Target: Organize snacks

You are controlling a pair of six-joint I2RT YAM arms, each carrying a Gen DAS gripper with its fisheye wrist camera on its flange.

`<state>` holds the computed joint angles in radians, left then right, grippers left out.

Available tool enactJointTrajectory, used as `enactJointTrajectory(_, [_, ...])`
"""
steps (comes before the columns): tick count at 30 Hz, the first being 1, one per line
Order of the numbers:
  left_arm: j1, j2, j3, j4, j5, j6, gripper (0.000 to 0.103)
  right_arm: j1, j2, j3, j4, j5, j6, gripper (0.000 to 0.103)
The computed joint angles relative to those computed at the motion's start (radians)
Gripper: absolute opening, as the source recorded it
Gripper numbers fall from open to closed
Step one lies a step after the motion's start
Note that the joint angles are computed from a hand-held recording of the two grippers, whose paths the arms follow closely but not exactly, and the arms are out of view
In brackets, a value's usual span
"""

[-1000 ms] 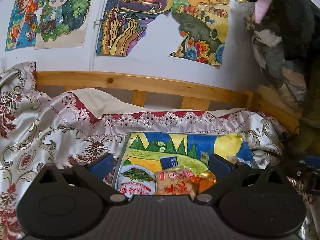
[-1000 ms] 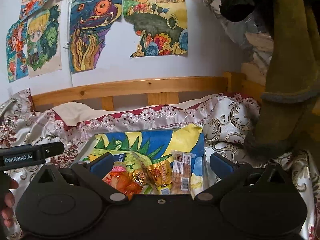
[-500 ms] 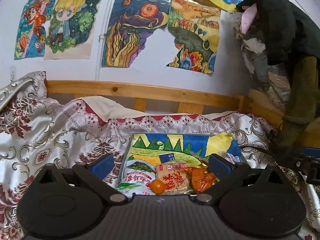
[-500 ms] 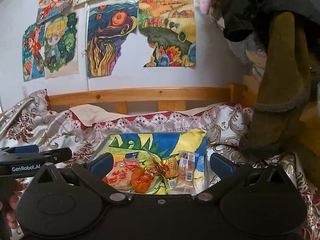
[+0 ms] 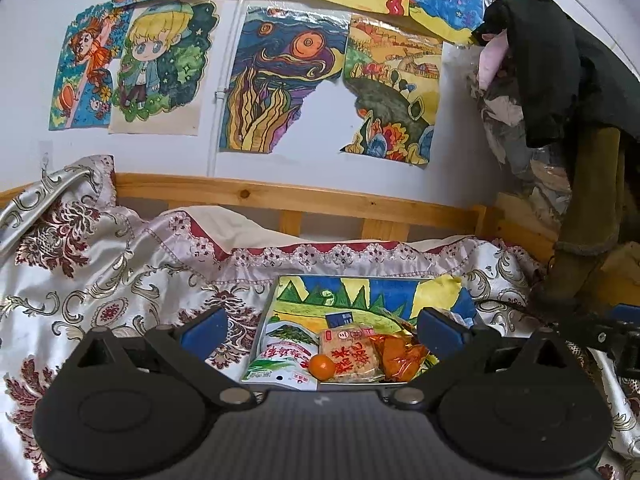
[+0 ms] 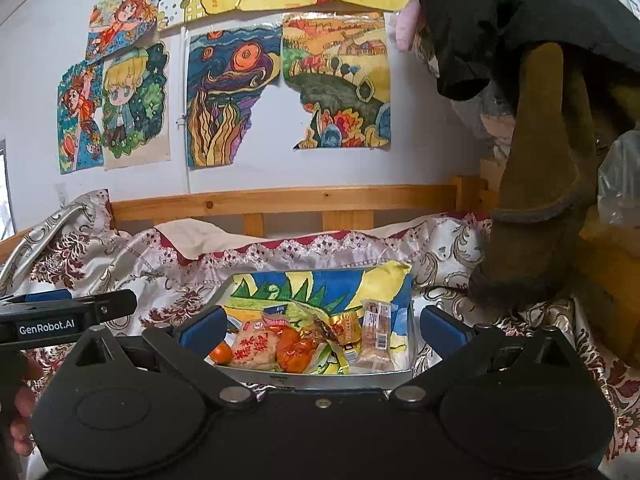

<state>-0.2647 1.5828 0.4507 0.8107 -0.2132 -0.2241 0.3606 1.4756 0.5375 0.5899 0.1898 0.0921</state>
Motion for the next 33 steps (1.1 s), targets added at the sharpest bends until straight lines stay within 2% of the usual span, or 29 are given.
enactJointTrajectory(8, [-0.030, -0.084, -0.084, 0.008, -0.046, 0.000, 0.103, 0.016, -0.096, -0.092, 0.005, 0.013, 0.038, 0.102])
enactJointTrajectory(14, [-0.058, -0.148, -0.154, 0.011, -0.116, -0.015, 0.103, 0.056, -0.159, -0.187, 0.071, 0.068, 0.019, 0.102])
enactJointTrajectory(21, [-0.083, -0.185, -0.240, 0.071, -0.163, -0.024, 0.103, 0.100, -0.218, -0.269, 0.128, 0.114, 0.022, 0.102])
enactJointTrajectory(26, [-0.108, -0.171, -0.311, 0.195, -0.200, -0.008, 0.103, 0.123, -0.241, -0.327, 0.183, 0.140, 0.044, 0.102])
enactJointTrajectory(33, [-0.132, -0.220, -0.354, 0.188, -0.246, -0.012, 0.103, 0.143, -0.264, -0.380, 0.208, 0.172, 0.070, 0.102])
